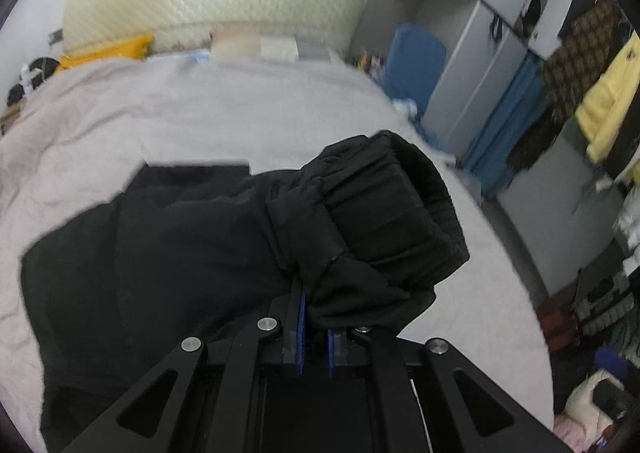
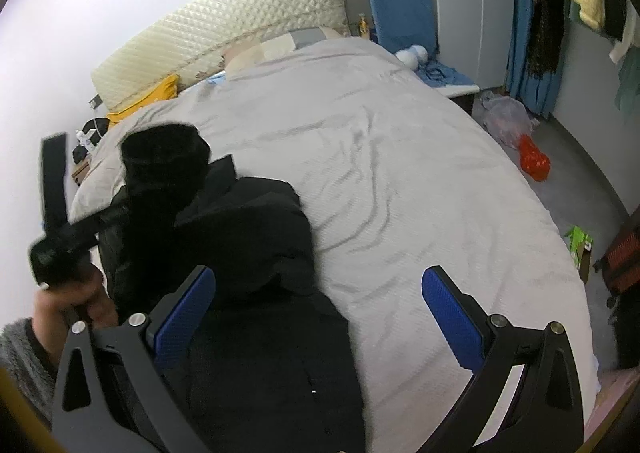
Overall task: Fold large clothes
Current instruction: 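Fold the held sleeve across the jacket body with the left gripper, then press the folded jacket flat with both grippers and release the sleeve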
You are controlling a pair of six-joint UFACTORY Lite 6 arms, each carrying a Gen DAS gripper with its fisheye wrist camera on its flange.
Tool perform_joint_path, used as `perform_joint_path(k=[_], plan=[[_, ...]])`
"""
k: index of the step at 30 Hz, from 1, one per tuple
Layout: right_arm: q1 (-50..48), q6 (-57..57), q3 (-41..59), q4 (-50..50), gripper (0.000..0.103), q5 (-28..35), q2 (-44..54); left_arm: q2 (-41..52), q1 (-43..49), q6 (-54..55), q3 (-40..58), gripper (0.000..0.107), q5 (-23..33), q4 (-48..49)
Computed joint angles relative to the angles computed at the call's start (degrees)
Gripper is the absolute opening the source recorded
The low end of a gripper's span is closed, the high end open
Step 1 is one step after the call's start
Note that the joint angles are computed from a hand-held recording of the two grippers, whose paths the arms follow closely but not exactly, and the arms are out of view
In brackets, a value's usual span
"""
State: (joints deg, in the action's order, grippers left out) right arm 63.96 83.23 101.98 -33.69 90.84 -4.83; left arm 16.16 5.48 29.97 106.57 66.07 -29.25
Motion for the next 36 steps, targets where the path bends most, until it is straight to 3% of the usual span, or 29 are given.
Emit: perform_joint_path(k=[5, 11, 15, 20, 23, 25, 27, 32, 36], plan=[[-5.28, -0.98, -11.49, 3.73, 0.103, -5.68, -6.57, -1.53, -4.74, 0.43, -9.53, 0.007, -6.42, 2.91], [-7.34, -1.35, -11.9, 4.72, 0.103, -6.64, -6.79, 0.01, -4.1, 1.52, -5.01, 0.007, -4.28, 4.2], [-7.51, -1.54, -9.46, 4.54, 0.103, -7.41, -4.67, -2.81, -1.83, 4.73, -5.63, 0.014, -0.98, 3.38], [-8.62, -3.53, -2.89, 4.86, 0.103, -9.06, 1.49, -5.47, 1.96, 9.31, -7.07, 0.023, 5.55, 3.09], [-8.97, -4.98, 2.32, 5.06, 0.103, -9.68, 6.2, -6.98, 4.09, 11.63, -8.42, 0.035, 9.5, 4.19], [-9.77, -6.63, 6.07, 5.79, 0.103, -10.25, 9.67, -9.04, 5.71, 14.14, -10.29, 0.062, 11.14, 4.74], [-10.29, -8.08, 10.53, 6.64, 0.103, -10.54, 13.46, -10.66, 8.09, 17.35, -11.3, 0.079, 12.54, 3.7], [-10.24, -12.06, 24.82, 7.6, 0.103, -9.55, 24.1, -6.83, 17.44, 19.93, -4.27, 0.079, 18.3, 0.83], [-9.43, -14.48, 33.25, 7.66, 0.102, -9.56, 31.75, 3.7, 25.76, 18.46, 9.69, 0.079, 17.25, 1.44]])
